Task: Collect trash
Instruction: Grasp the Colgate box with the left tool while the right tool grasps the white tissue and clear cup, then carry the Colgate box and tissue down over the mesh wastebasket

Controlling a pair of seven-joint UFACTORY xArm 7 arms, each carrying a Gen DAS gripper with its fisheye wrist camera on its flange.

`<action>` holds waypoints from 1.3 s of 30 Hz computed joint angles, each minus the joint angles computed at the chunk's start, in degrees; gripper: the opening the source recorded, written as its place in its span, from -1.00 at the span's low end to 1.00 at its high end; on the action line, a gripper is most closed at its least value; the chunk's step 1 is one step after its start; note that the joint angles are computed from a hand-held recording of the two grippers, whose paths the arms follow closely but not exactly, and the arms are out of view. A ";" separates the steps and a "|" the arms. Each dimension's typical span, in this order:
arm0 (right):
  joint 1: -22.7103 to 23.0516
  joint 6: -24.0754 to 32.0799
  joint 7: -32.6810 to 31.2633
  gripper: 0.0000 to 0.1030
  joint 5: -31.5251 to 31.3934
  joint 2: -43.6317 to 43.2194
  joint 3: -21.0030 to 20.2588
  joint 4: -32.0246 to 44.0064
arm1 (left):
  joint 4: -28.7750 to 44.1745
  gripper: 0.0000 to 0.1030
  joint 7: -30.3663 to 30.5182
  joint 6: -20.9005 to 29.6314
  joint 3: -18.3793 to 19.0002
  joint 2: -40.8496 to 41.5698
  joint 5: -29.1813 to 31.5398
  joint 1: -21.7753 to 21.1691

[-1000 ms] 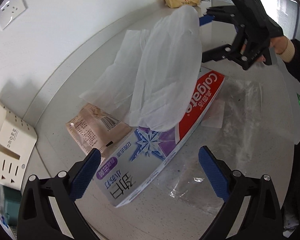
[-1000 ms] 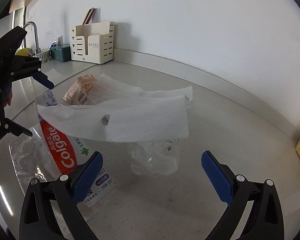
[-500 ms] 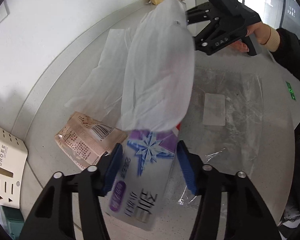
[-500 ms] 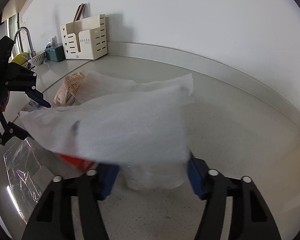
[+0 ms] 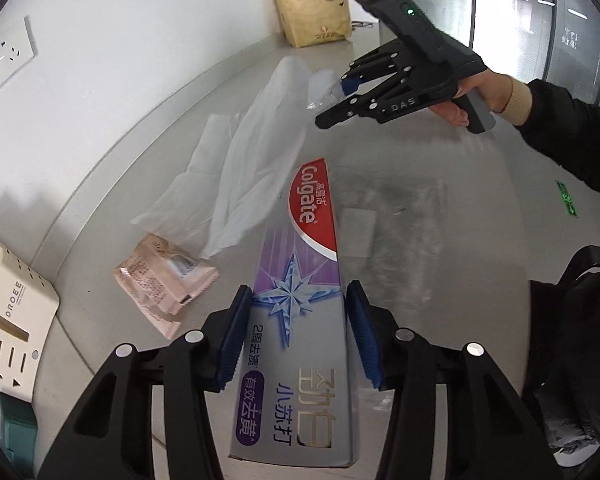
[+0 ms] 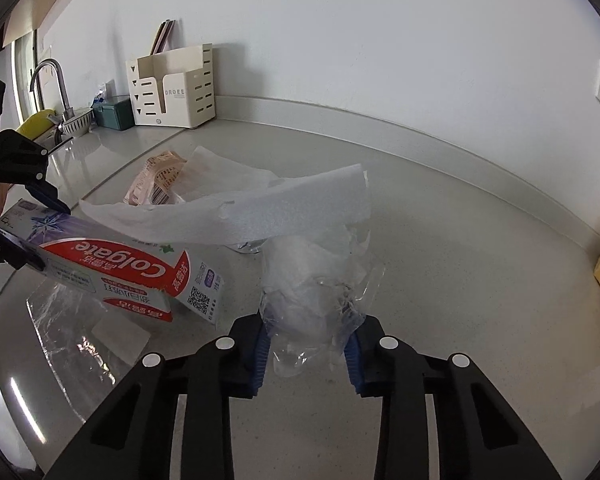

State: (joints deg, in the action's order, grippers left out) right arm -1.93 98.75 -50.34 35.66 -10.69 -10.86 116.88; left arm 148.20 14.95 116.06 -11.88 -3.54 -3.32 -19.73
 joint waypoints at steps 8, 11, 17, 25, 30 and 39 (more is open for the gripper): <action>-0.32 3.80 -2.06 -0.34 1.37 -4.18 -5.56 0.27 | -8.49 -0.05 -5.28 -5.53 -2.33 -7.45 -0.17 -0.21; 0.25 6.30 -2.05 -0.34 2.61 -4.44 -8.45 2.16 | -13.28 -0.05 -4.82 -9.28 0.07 -10.38 -3.57 1.05; 2.22 9.06 -1.12 -0.34 4.08 -6.03 -12.97 3.88 | -23.49 -0.05 -4.63 -15.57 1.94 -16.36 -6.23 3.07; 7.39 13.66 -0.49 -0.35 4.86 -7.69 -21.22 8.10 | -30.88 -0.05 -8.25 -18.60 3.03 -23.88 -8.52 4.67; 10.82 15.33 0.06 -0.35 2.73 -10.61 -24.01 8.42 | -34.46 -0.05 -11.25 -19.14 2.84 -28.44 -9.38 5.23; 19.48 20.03 2.05 -0.35 -1.61 -15.58 -28.02 11.98 | -34.51 -0.05 -16.13 -16.29 -0.11 -33.55 -9.77 5.90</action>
State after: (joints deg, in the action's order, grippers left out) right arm 17.55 118.78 -48.29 34.05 -26.27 -38.87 128.86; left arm 113.69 -1.18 99.77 -11.99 -37.09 -13.09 -13.82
